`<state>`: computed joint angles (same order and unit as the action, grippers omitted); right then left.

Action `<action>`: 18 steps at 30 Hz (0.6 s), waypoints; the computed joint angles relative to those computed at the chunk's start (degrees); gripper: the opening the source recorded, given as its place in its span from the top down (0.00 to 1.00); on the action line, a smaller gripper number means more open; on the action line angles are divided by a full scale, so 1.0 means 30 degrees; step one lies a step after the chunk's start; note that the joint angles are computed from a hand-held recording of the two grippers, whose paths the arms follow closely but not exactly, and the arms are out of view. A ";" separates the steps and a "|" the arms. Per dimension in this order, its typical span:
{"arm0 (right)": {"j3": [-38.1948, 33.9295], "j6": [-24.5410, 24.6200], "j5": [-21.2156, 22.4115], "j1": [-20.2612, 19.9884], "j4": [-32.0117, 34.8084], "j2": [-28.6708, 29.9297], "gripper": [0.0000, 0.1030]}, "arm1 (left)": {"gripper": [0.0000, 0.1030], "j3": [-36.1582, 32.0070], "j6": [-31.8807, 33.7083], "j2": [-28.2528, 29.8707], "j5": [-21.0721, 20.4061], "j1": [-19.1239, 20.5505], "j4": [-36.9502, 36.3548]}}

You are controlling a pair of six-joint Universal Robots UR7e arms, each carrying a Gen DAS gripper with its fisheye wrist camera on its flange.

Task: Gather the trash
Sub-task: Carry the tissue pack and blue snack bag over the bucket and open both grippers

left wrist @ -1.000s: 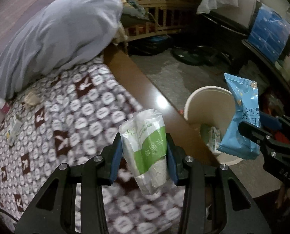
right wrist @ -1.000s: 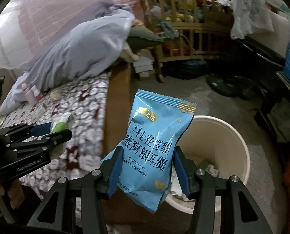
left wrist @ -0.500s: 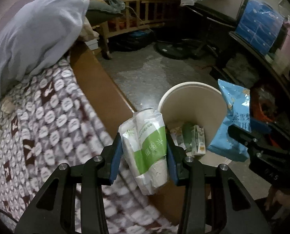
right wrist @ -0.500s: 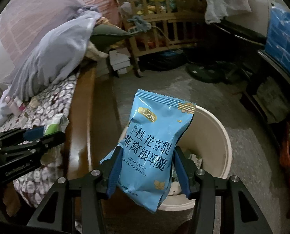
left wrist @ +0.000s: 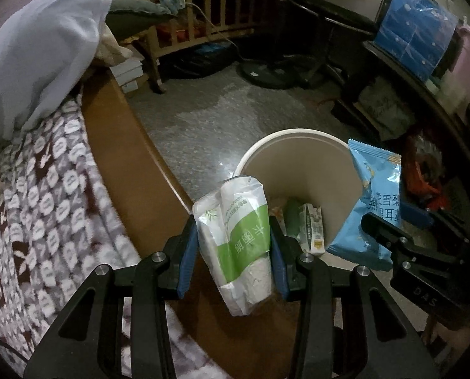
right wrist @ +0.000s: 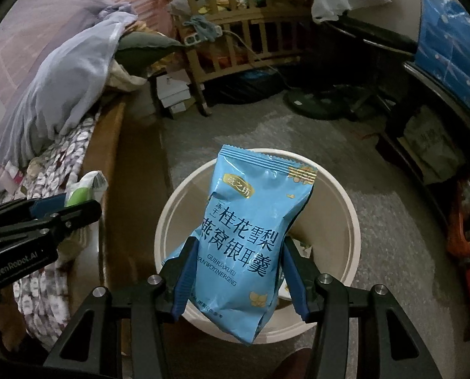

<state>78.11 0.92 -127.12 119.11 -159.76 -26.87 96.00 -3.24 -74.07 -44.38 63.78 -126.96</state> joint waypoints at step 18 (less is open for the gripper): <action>-0.0702 0.0495 -0.1440 -0.0166 0.0442 0.0505 0.49 | 0.52 -0.0778 0.0364 0.0919 -0.2020 0.0659 -0.0397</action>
<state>76.00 2.41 -131.44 118.61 -158.43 -25.36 93.66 -2.14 -71.31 -50.44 65.76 -128.15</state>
